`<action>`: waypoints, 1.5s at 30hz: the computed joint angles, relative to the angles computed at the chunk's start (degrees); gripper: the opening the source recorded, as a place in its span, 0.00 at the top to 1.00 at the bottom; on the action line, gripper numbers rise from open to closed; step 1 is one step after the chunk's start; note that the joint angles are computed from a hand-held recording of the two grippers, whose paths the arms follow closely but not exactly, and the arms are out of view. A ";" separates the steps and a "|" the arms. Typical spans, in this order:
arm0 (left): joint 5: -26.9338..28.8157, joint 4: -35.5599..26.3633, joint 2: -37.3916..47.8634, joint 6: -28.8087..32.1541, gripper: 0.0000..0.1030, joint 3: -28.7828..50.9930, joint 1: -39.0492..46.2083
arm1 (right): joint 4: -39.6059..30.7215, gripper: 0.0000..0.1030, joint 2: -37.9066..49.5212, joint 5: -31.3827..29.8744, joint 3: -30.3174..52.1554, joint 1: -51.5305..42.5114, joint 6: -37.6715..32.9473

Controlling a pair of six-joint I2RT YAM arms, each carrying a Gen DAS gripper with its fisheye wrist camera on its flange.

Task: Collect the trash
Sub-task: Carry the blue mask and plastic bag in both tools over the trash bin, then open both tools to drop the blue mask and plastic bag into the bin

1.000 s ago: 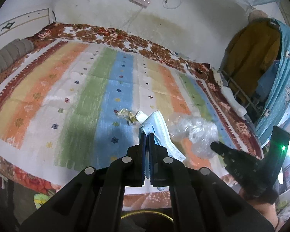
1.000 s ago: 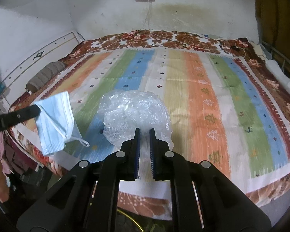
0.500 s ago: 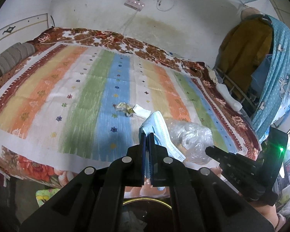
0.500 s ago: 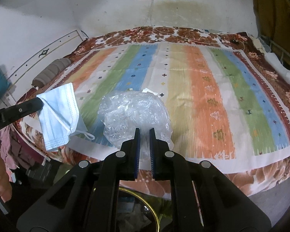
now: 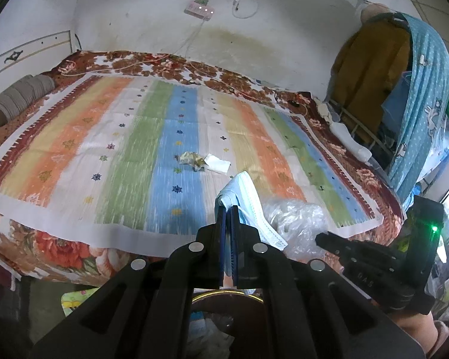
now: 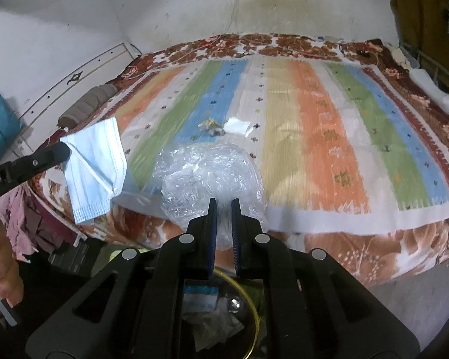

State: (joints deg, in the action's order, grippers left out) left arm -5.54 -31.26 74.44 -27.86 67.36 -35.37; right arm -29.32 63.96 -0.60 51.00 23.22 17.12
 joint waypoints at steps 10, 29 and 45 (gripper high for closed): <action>-0.93 -1.07 -4.15 -1.38 0.98 -4.86 -3.30 | -1.07 0.92 -4.02 2.84 -5.01 4.03 2.28; -5.13 -4.32 -8.53 -8.08 0.98 -11.80 -11.04 | -5.68 0.92 -7.03 10.13 -11.57 16.72 9.17; -4.59 -9.75 -1.29 -10.34 0.98 -10.57 -12.69 | -4.59 0.92 1.02 7.22 -13.82 19.07 14.42</action>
State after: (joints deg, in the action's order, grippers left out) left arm -10.13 -41.02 73.15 -38.20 56.78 -48.07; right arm -33.90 64.98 6.62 37.18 42.29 31.55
